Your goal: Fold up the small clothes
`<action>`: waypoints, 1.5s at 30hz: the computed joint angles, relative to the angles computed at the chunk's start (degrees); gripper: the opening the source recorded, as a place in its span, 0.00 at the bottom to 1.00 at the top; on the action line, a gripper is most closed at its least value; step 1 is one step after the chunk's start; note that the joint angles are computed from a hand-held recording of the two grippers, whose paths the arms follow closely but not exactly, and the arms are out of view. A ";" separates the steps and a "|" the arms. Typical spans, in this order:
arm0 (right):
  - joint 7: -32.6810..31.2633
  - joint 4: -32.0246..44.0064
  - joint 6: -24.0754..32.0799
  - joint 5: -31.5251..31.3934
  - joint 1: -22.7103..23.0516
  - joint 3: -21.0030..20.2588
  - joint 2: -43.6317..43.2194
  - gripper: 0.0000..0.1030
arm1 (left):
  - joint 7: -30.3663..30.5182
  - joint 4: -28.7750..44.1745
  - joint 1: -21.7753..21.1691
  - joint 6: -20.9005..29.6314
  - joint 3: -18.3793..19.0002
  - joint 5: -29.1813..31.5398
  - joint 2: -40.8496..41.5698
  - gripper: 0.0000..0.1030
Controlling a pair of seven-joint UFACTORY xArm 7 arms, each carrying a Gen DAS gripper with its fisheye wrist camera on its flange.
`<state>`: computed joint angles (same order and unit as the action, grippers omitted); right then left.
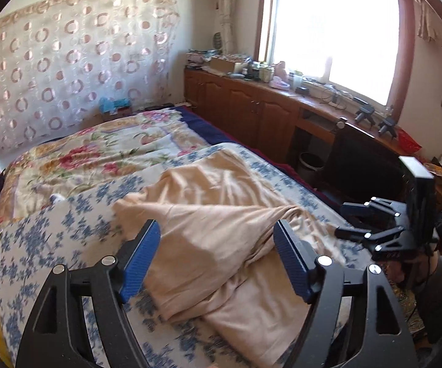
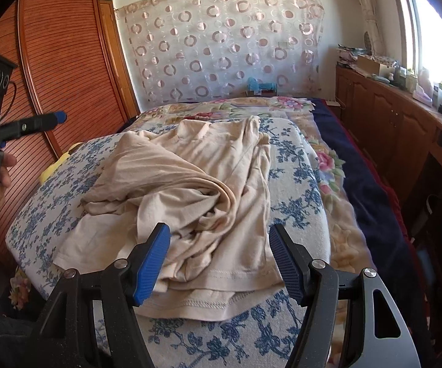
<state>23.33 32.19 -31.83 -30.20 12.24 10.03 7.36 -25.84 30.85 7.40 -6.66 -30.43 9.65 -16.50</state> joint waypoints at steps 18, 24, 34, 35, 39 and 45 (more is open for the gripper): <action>-4.20 19.46 11.04 -5.69 0.78 10.59 11.78 0.67 | -4.12 -19.52 7.46 -5.32 -2.25 -10.12 -16.31 0.75; -5.91 25.86 18.45 -10.23 -8.12 23.31 18.27 0.67 | -4.65 -21.17 6.99 -5.43 -0.51 -9.59 -17.93 0.75; -18.67 38.38 34.77 -7.23 -8.64 31.84 29.53 0.67 | -4.65 -23.28 6.24 -6.71 1.58 -10.10 -18.41 0.75; -19.87 39.50 36.12 -6.60 -7.91 31.85 30.38 0.67 | -4.61 -23.40 6.13 -6.63 1.59 -10.25 -18.56 0.75; -23.64 44.02 41.14 -4.42 -4.26 29.69 32.66 0.67 | -4.33 -23.68 5.76 -7.03 1.92 -10.61 -18.08 0.75; -22.29 47.67 41.76 -4.97 6.79 18.21 31.57 0.47 | -3.89 -23.89 5.60 -7.99 1.59 -11.54 -16.87 0.75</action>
<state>1.04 79.86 9.93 -35.17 19.03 28.24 38.93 -29.73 6.95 13.01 -14.65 -28.84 -1.89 -33.37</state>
